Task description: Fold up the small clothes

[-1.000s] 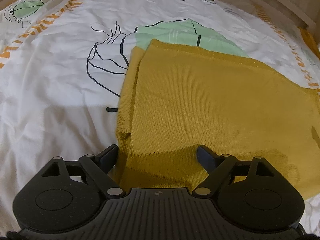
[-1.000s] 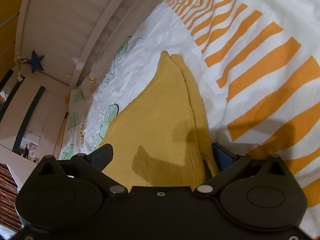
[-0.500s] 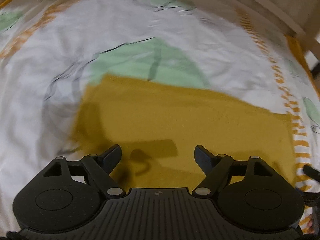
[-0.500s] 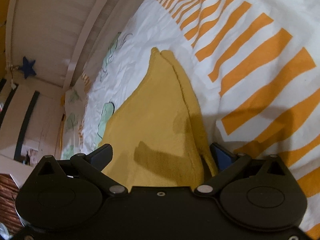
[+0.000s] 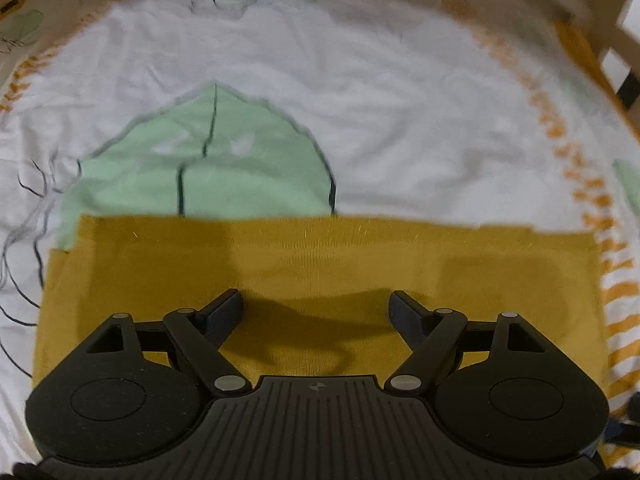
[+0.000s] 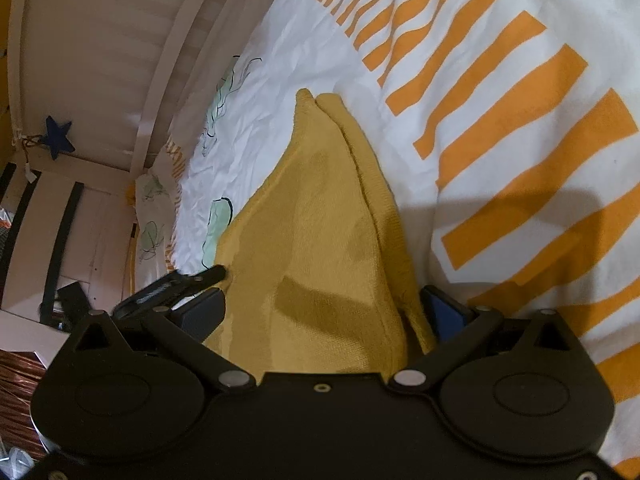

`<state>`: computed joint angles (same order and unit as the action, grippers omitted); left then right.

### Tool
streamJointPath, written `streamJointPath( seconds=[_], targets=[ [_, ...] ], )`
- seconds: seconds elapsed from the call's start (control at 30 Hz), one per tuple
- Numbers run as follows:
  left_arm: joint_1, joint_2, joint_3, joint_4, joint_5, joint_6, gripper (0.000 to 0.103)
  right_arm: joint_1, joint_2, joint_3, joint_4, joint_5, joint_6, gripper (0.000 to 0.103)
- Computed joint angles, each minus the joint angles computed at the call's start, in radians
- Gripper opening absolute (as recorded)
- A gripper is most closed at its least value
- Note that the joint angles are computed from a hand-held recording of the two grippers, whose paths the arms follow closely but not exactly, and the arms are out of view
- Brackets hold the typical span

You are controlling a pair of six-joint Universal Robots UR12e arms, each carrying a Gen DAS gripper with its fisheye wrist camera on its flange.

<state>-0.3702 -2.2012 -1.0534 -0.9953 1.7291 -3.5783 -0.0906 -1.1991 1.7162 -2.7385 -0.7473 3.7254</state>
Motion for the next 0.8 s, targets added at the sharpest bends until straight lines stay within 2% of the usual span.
streamJointPath(
  seconds=[0.17,0.3,0.37,0.47,0.6,0.7,0.8],
  targets=[
    [-0.011,-0.03,0.042,-0.058,0.049,0.052,0.091,-0.006,0.003,-0.001,0.003,0.016,0.004,0.103],
    [-0.008,-0.021,0.037,-0.059,0.034,0.021,0.087,-0.011,0.007,-0.001,0.0,0.037,0.008,0.103],
    [-0.01,-0.001,0.008,-0.04,0.034,0.01,0.081,-0.014,0.01,-0.002,-0.003,0.047,0.014,0.103],
    [-0.017,0.04,-0.046,-0.024,0.019,0.017,0.081,-0.02,0.014,-0.001,-0.003,0.068,0.018,0.103],
    [-0.022,0.095,-0.129,0.001,-0.042,0.031,0.081,-0.025,0.019,-0.002,-0.007,0.088,0.029,0.103],
    [-0.027,0.116,-0.179,0.052,-0.039,0.057,0.083,-0.025,0.022,-0.004,-0.007,0.098,0.034,0.103],
    [-0.021,0.115,-0.196,0.082,-0.052,0.06,0.089,-0.028,0.032,-0.01,-0.005,0.125,0.023,0.103]
  ],
)
